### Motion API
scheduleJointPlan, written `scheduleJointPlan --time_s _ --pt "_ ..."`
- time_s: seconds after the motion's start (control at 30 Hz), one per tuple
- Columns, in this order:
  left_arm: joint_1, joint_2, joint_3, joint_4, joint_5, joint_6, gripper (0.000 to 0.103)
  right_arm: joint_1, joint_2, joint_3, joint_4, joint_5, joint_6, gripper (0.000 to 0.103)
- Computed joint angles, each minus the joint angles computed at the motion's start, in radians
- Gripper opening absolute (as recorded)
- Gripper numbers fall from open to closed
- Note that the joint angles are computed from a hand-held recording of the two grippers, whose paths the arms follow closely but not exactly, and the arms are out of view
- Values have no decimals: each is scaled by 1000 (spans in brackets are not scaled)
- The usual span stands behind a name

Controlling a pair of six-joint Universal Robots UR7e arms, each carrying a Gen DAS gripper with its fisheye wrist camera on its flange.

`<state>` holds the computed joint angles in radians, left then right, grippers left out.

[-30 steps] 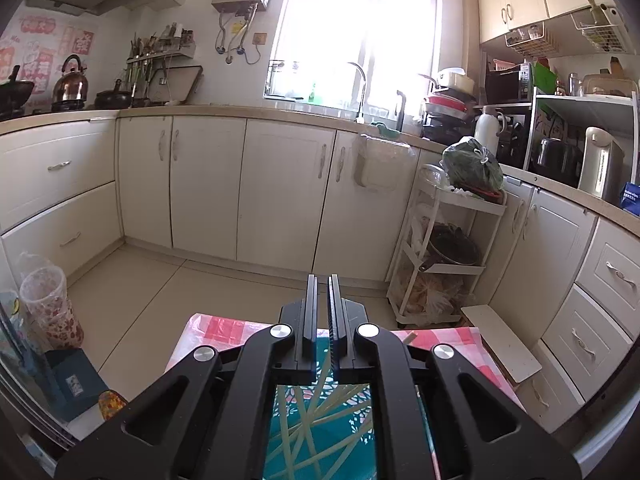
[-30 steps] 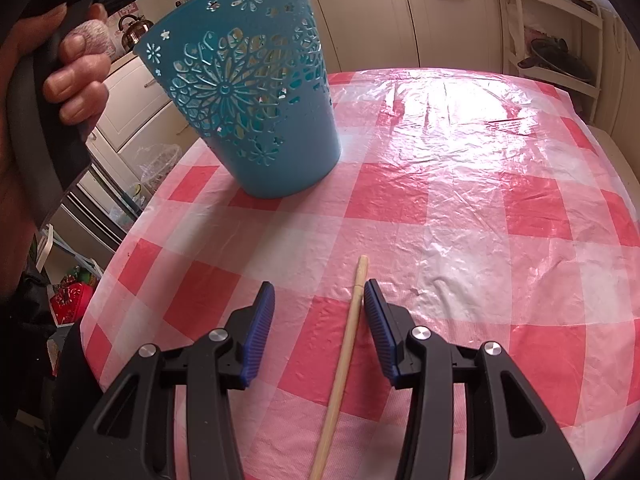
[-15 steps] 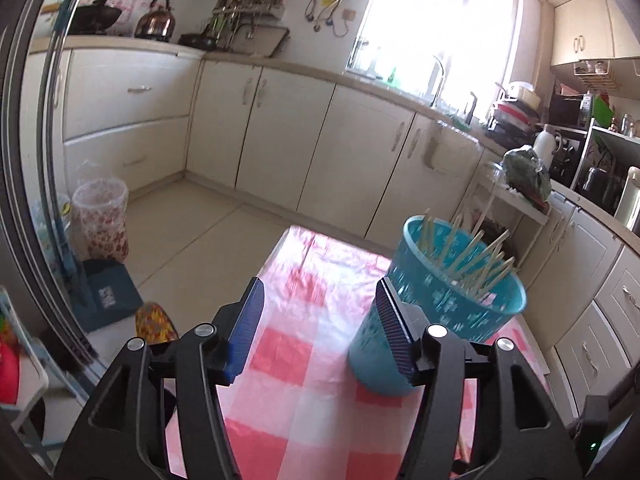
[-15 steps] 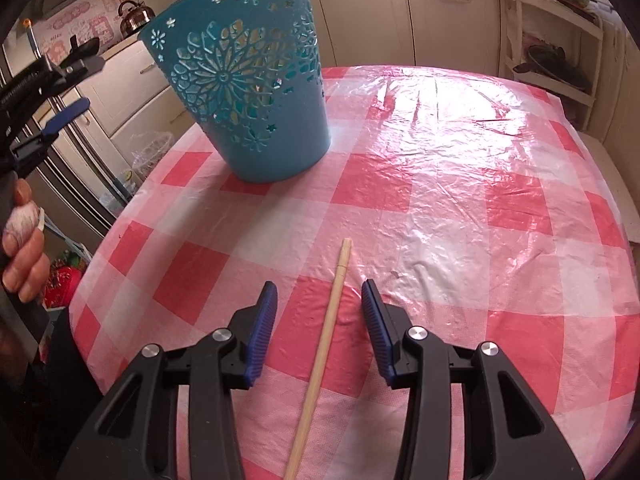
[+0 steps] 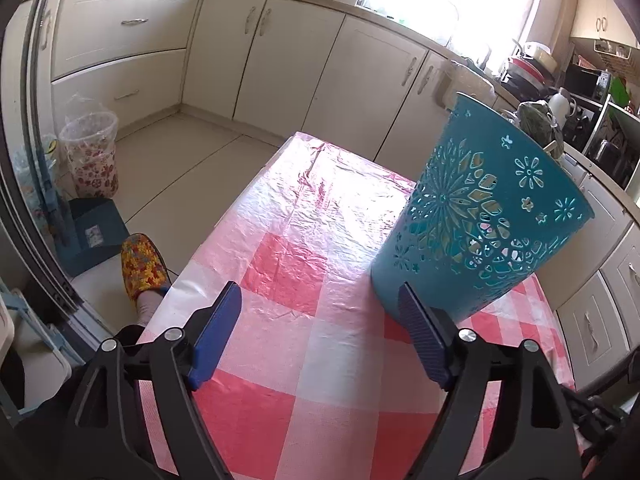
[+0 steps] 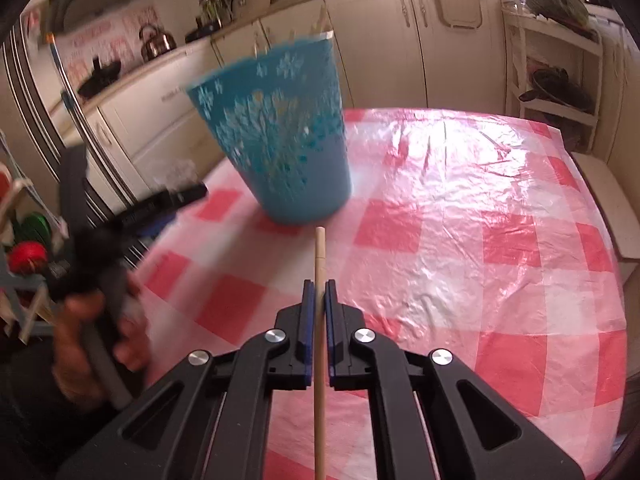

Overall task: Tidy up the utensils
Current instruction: 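Close the right tool on the last chopstick and lift it upright, then lower the chopstick into the basket and open the right tool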

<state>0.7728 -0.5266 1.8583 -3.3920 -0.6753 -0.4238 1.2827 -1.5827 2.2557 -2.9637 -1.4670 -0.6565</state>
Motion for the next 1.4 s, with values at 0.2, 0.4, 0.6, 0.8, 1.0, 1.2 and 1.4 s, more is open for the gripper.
scheduleJointPlan --time_s 0.2,0.4,0.6,0.8,1.0,1.2,1.4 --pt "-1 5 -23 72 7 -10 84 11 -33 -89 69 284 146 6" --pt "4 2 -24 77 -3 -26 84 137 70 -212 -96 315 231 6" --pt "1 5 -23 66 -4 -22 84 252 290 -328 -487 133 278 6" --pt "7 3 -22 54 -19 -21 85 271 472 -392 -735 -69 243 6" --pt "10 5 -28 62 -30 -16 85 241 482 -349 -726 -102 197 6" --pt "9 6 -30 70 -21 -20 88 217 422 -244 -700 -97 135 7" --pt "2 7 -36 99 8 -31 92 167 298 -78 -680 -103 95 50"
